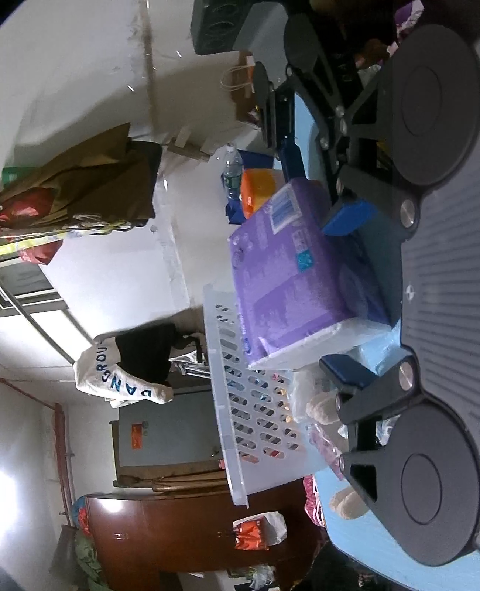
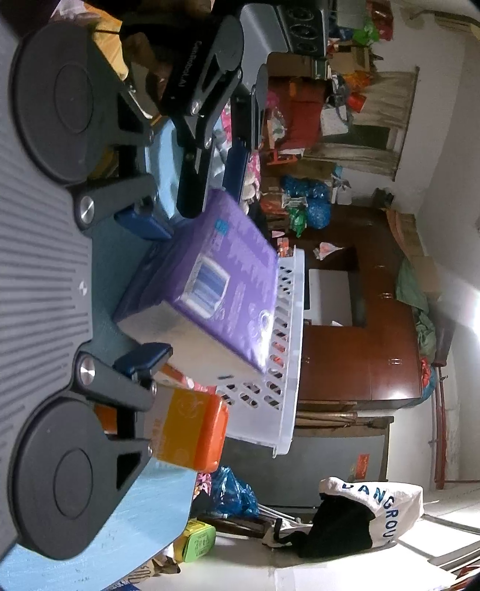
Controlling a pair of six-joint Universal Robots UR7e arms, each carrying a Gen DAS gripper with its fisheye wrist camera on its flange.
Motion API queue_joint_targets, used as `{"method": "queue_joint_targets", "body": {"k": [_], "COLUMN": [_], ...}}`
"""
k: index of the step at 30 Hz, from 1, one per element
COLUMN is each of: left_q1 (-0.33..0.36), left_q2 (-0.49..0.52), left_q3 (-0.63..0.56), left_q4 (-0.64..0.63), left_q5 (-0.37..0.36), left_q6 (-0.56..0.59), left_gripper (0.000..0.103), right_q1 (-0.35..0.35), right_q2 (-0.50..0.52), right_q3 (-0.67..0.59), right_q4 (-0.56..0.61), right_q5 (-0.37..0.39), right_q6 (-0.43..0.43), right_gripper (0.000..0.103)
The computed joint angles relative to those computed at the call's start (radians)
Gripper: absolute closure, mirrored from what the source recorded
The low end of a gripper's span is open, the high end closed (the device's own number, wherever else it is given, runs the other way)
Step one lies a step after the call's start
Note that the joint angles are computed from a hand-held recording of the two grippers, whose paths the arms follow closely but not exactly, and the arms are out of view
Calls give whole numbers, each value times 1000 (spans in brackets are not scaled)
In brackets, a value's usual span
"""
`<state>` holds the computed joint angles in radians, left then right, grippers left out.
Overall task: Organize objects
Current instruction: 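Close both grippers on the purple tissue pack from its two ends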
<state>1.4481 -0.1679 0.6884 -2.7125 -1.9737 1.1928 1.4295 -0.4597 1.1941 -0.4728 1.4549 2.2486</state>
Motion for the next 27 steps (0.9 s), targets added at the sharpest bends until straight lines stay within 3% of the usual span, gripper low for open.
{"method": "queue_joint_targets", "body": {"k": [4, 5, 12, 27], "left_q1": [1, 2, 8, 5], "left_q2": [26, 30, 23, -10], "left_q3": [-39, -45, -4, 57], "left_q4": [16, 22, -49, -151], "left_q5": [4, 6, -15, -69], "left_q6": [10, 16, 6, -12], "left_gripper": [34, 38, 50, 53], "right_q1": [-8, -9, -10, 9], "right_q2": [1, 4, -10, -26], "right_q3": [-4, -12, 25, 38], "right_q4": [5, 12, -45, -84], "right_q5": [-21, -26, -44, -54], "right_q6": [1, -2, -2, -12], "right_gripper": [46, 47, 54, 60]}}
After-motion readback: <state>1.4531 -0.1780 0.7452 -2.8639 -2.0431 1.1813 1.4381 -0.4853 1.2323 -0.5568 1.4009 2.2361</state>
